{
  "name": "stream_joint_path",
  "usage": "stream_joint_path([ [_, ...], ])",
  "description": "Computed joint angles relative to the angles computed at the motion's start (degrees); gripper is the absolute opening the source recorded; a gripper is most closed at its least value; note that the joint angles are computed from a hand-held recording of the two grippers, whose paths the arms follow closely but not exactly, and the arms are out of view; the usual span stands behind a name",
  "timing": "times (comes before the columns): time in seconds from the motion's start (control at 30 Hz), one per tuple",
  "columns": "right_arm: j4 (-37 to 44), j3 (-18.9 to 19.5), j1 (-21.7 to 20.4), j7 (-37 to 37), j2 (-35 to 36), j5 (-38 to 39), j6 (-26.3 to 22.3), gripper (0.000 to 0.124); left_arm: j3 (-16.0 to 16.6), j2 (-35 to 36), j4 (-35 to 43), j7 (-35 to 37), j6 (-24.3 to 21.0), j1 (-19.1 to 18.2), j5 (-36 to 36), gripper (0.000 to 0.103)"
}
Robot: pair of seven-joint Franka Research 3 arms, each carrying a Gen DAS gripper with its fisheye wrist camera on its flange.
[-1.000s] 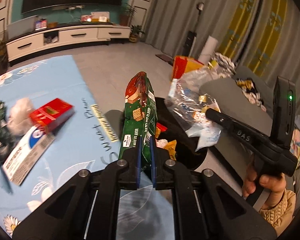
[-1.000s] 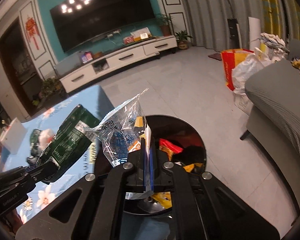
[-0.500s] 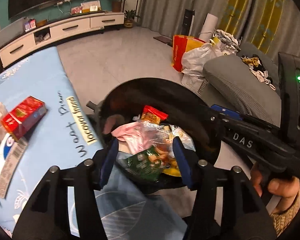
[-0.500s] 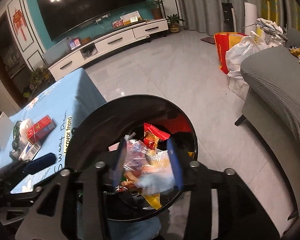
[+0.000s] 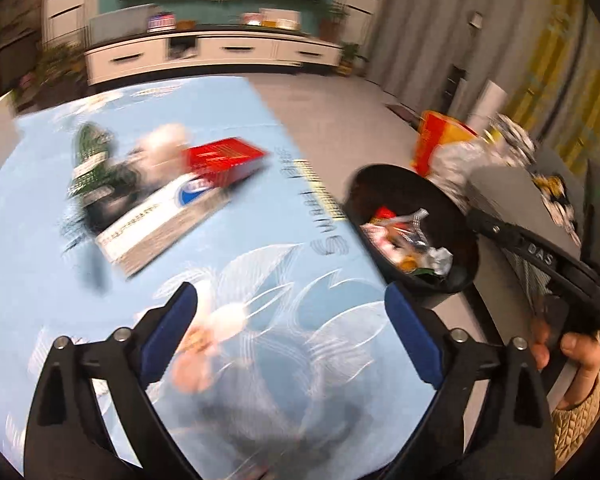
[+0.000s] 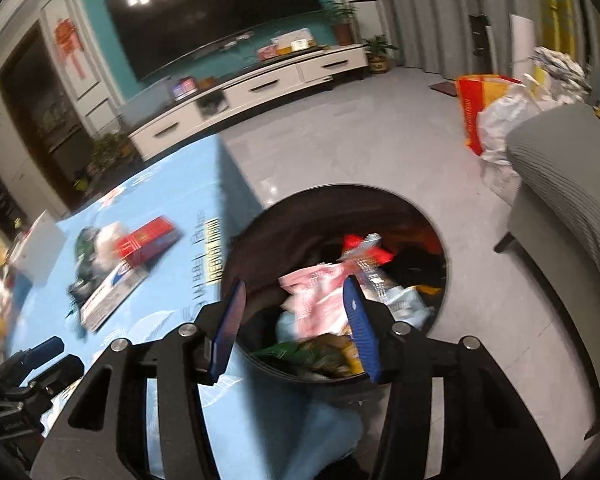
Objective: Collect trash
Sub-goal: 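Open both tools to drop the bags into the bin, then move both open tools back over the table toward the remaining trash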
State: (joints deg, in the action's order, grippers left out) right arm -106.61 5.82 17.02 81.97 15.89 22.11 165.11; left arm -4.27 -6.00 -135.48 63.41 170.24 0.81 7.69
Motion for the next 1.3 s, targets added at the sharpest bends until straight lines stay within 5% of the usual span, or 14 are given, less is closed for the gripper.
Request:
stream_joint_path([
  [0.17,1.0,2.2,1.8,-3.0,-0.7,0.1,-2.3,0.055,-0.7,-8.2,-7.7,-9.0,1.2,4.2,5.7,0.100],
  [0.47,2.1,3.8,5.9,-7.3,-1.8,-0.3,-3.5,0.072,2.6,-17.0,-15.8,-10.8,1.5,5.8,5.9,0.100],
  [1.3,10.5,3.8,11.1,-7.3,3.6,-5.8,-7.1,0.073,8.8,-17.6,-19.2,-5.9,5.3,5.3,-2.7,0.100],
])
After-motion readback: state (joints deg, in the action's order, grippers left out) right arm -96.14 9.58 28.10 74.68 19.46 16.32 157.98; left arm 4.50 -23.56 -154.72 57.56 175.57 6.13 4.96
